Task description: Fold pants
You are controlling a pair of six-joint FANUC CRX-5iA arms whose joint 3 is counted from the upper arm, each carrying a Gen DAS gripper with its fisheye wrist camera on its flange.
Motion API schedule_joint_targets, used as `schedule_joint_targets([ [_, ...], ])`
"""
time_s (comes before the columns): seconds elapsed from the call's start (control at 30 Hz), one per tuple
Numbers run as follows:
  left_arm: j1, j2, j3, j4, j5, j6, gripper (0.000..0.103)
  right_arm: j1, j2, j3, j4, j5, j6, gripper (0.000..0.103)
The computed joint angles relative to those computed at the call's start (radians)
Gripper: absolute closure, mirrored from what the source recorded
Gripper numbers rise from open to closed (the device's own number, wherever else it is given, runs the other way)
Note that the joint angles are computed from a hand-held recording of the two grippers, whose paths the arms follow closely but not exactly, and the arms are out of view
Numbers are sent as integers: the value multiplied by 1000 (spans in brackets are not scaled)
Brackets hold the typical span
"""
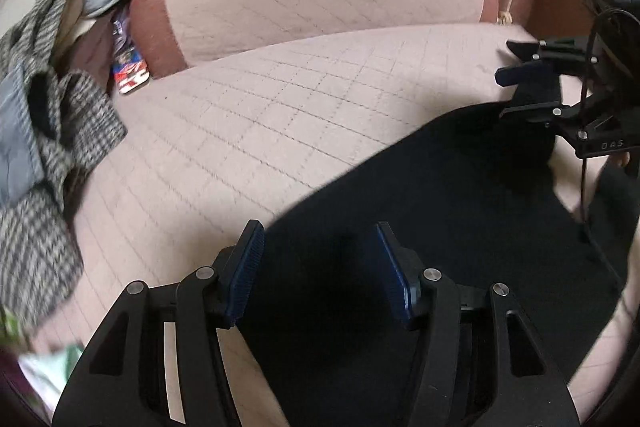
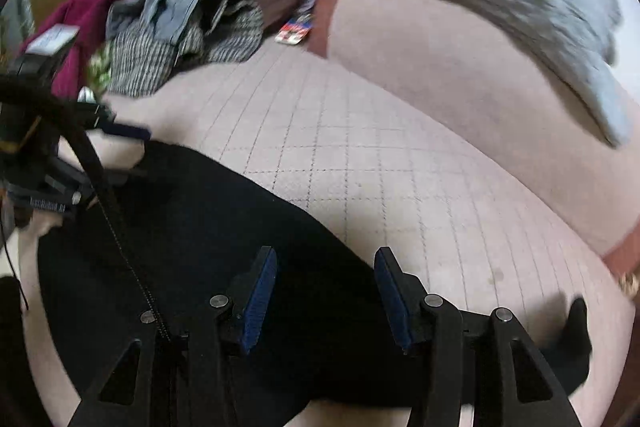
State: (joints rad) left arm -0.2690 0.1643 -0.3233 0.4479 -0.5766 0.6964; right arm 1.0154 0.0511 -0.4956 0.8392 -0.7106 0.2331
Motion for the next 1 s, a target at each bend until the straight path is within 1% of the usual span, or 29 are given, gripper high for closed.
schedule_joint_targets([
  [0.07, 4, 49, 51, 3, -43, -18, 47, -22, 29, 30, -41, 15, 93, 54],
  [0.1, 3, 67, 70, -6, -53, -17, 47, -27, 37, 36, -54, 20, 117, 54],
  [0.17, -11, 105, 122, -69, -75, 10, 47, -41, 54, 58, -97, 27, 188, 53],
  [0.27, -34, 158, 195, -165, -107, 43, 46, -58, 75, 75, -135, 40, 257, 49],
  [0.3, -35, 160, 191, -150, -94, 22, 45, -59, 84, 80, -140, 36, 268, 48],
  [0.37, -42, 168, 197, -155, -70, 7, 35, -64, 101, 96, -168, 30, 300, 48],
  [0.4, -50, 173, 206, -181, -55, 20, 34, -63, 111, 105, -181, 19, 305, 50],
  [0.43, -52, 174, 200, -174, -42, 15, 34, -64, 123, 116, -191, 8, 309, 64],
  [0.47, -56, 173, 191, -175, -21, 25, 35, -62, 128, 115, -192, 18, 304, 73],
  [0.5, -63, 168, 182, -177, -7, 18, 41, -56, 129, 111, -186, 33, 300, 85],
  [0.53, -62, 159, 162, -127, -9, -41, 65, -36, 138, 105, -128, 12, 260, 91],
  [0.57, -61, 149, 149, -98, -21, -77, 86, -20, 146, 103, -86, -19, 234, 97],
  [0.6, -69, 136, 139, -120, -1, -61, 89, 0, 154, 106, -43, -63, 209, 99],
  [0.63, -82, 115, 128, -181, 32, -17, 90, 15, 150, 104, -20, -86, 191, 99],
  [0.67, -84, 102, 119, -197, 43, -9, 95, 33, 132, 91, 20, -109, 147, 99],
  [0.7, -82, 74, 87, -181, 66, -24, 95, 43, 115, 78, 41, -120, 123, 99],
  [0.73, -77, 49, 54, -140, 87, -53, 95, 55, 93, 67, 63, -133, 104, 99],
  [0.83, -59, -83, -108, 111, 151, -240, 95, 130, 35, 41, 128, -213, 46, 99],
  [0.9, -58, -169, -191, 225, 159, -318, 95, 200, 8, 32, 153, -286, 13, 99],
  [0.93, -56, -234, -256, 313, 154, -384, 95, 238, -2, 26, 166, -323, -7, 99],
  [0.97, -55, -273, -293, 355, 145, -412, 95, 287, -9, 20, 180, -371, -34, 99],
  [1.0, -44, -334, -348, 399, 117, -434, 95, 338, -13, 16, 187, -418, -60, 99],
])
